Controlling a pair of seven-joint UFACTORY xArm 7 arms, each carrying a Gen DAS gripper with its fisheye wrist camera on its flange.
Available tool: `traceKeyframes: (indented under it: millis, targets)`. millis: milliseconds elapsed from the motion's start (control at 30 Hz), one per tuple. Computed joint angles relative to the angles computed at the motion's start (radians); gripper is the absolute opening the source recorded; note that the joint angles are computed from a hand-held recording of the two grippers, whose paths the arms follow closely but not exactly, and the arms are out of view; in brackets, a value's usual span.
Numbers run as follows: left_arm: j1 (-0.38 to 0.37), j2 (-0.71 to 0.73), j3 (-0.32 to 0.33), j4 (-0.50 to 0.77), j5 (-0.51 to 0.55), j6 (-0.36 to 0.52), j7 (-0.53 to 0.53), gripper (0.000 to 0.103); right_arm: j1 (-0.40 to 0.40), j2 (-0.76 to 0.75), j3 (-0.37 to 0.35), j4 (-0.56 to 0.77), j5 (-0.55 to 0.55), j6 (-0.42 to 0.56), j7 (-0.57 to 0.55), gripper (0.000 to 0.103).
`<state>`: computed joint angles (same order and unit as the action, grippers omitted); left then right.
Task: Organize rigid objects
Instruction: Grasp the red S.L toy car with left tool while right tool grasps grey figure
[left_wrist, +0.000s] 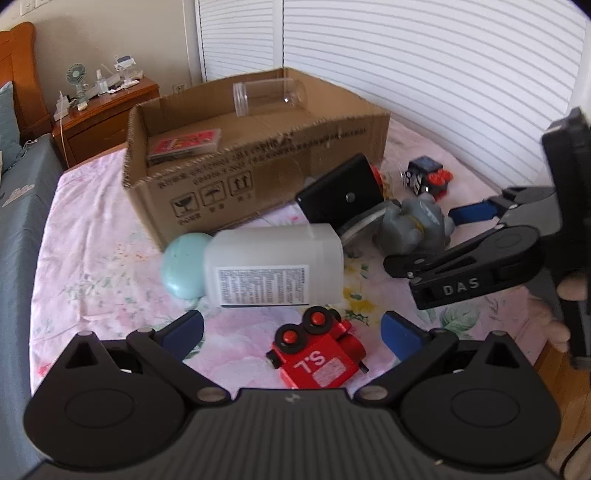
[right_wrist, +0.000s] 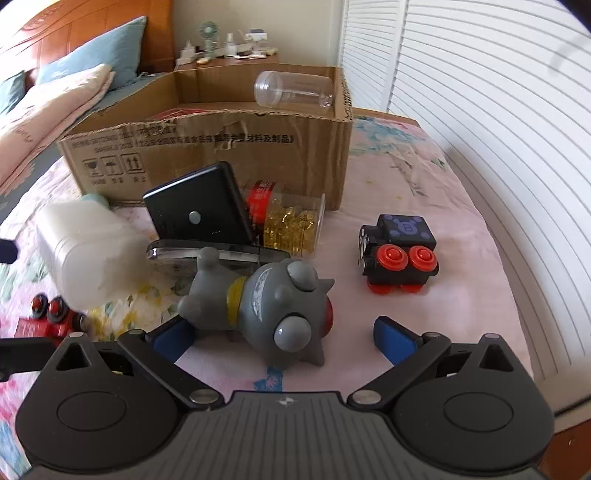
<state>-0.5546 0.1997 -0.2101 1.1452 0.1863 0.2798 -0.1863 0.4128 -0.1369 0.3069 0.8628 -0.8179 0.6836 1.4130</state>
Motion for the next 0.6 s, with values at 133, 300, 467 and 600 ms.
traceKeyframes:
  millis: [133,300,467,600]
  targets:
    - [-0.029,0.041,0.024,0.032,0.050,0.018,-0.042,0.102,-0.003,-0.003,-0.003,-0.007,0.000,-0.014,-0.010,0.103]
    - [-0.020,0.031,0.033,0.014,0.067,0.054,-0.068,0.102,-0.004,-0.006,-0.004,-0.006,0.020,-0.015,-0.033,0.103]
    - [0.006,-0.030,0.047,-0.060,0.105,0.057,-0.096,0.102,-0.008,-0.010,0.001,-0.012,-0.002,-0.022,-0.015,0.103]
    - [0.066,-0.055,0.015,-0.118,0.009,0.004,-0.038,0.102,-0.010,-0.015,0.004,-0.021,-0.014,-0.030,-0.009,0.103]
